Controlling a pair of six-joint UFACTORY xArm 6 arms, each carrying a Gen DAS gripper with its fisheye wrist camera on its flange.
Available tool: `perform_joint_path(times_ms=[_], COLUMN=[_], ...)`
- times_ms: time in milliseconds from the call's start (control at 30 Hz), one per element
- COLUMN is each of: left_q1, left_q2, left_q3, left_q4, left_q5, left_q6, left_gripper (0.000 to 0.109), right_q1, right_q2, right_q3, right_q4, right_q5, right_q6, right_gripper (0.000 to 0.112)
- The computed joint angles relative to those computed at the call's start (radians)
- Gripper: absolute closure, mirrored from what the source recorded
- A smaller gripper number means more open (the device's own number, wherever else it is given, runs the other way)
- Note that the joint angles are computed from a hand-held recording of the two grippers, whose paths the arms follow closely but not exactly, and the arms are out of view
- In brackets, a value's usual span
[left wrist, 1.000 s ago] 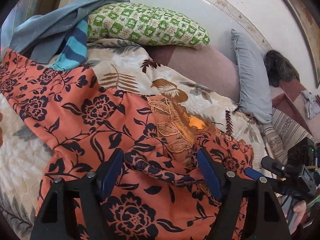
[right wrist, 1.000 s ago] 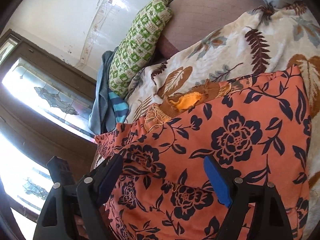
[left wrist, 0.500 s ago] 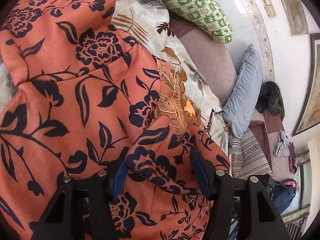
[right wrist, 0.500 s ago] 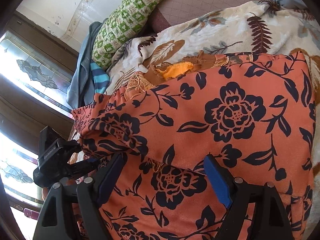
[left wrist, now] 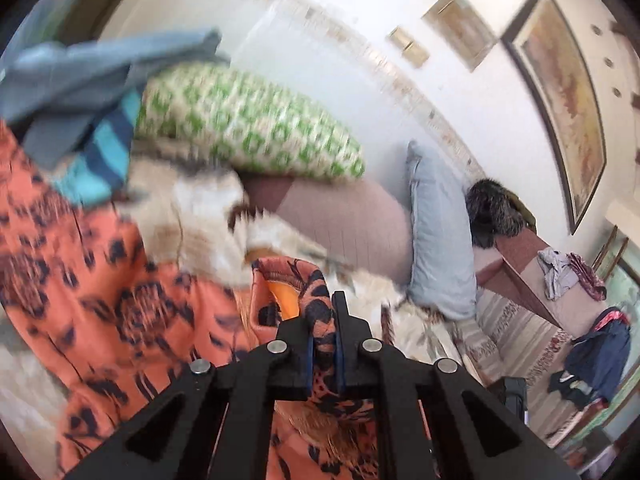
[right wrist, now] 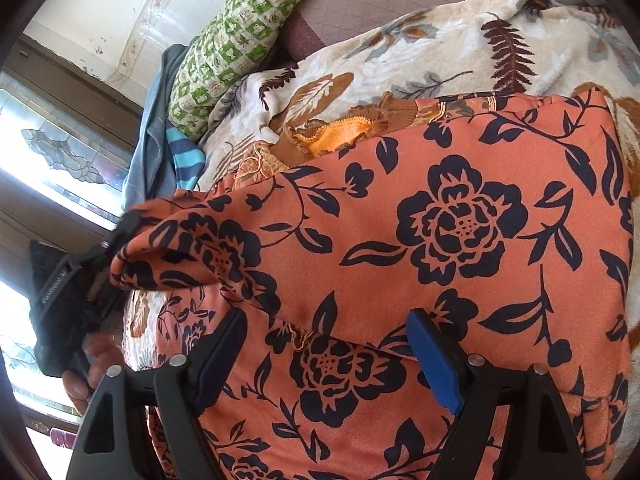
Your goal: Fold small clothes
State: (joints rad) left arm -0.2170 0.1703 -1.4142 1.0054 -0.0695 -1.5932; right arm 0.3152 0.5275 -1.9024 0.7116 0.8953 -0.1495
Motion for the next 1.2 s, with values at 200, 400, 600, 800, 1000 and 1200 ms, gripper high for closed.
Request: perform_joint_path(times_ms=[200, 400, 600, 800, 1000, 1200], left_q1=[-0.085, -0.059, -0.086, -0.102, -0.086, -0.114], left_q2=[0.022, 0.039, 0.0, -0.017, -0.014, 0.105], left_q3=[-0.032, -0.018, -0.016, -0.028, 0.001, -0.118], left_q4=[-0.378, -0.666, -0.356, -0.251, -0.347, -0.546], left_q5=[0.466, 0.651, 0.671, 0.797, 0.697, 0.799], left_q6=[0.425, 0.518, 0.313, 0.208, 0.29, 0.541], left_gripper=[0.1, 0.099, 0.095, 0.086, 0.075, 0.049], right_q1=[0.017, -0.005, -0.031, 0.007, 0.027, 0.038], right_q2=[-0.041, -0.039, -0.001, 0.075, 0.072, 0.074], right_q3=[0.054, 0.056, 0.012, -0.102, -0.086, -0.083], right_q4=[-0.064, -0.096, -0.132, -0.407, -0.496, -0.527], right_q5=[-0.114, -0.173, -0.126, -0.008, -0.027, -0.036], right_q6=[-0.016, 0.038, 0.136, 0.231, 0.238, 0.231], right_gripper=[0.029, 0.029, 0.053, 0.062, 0.062, 0.056])
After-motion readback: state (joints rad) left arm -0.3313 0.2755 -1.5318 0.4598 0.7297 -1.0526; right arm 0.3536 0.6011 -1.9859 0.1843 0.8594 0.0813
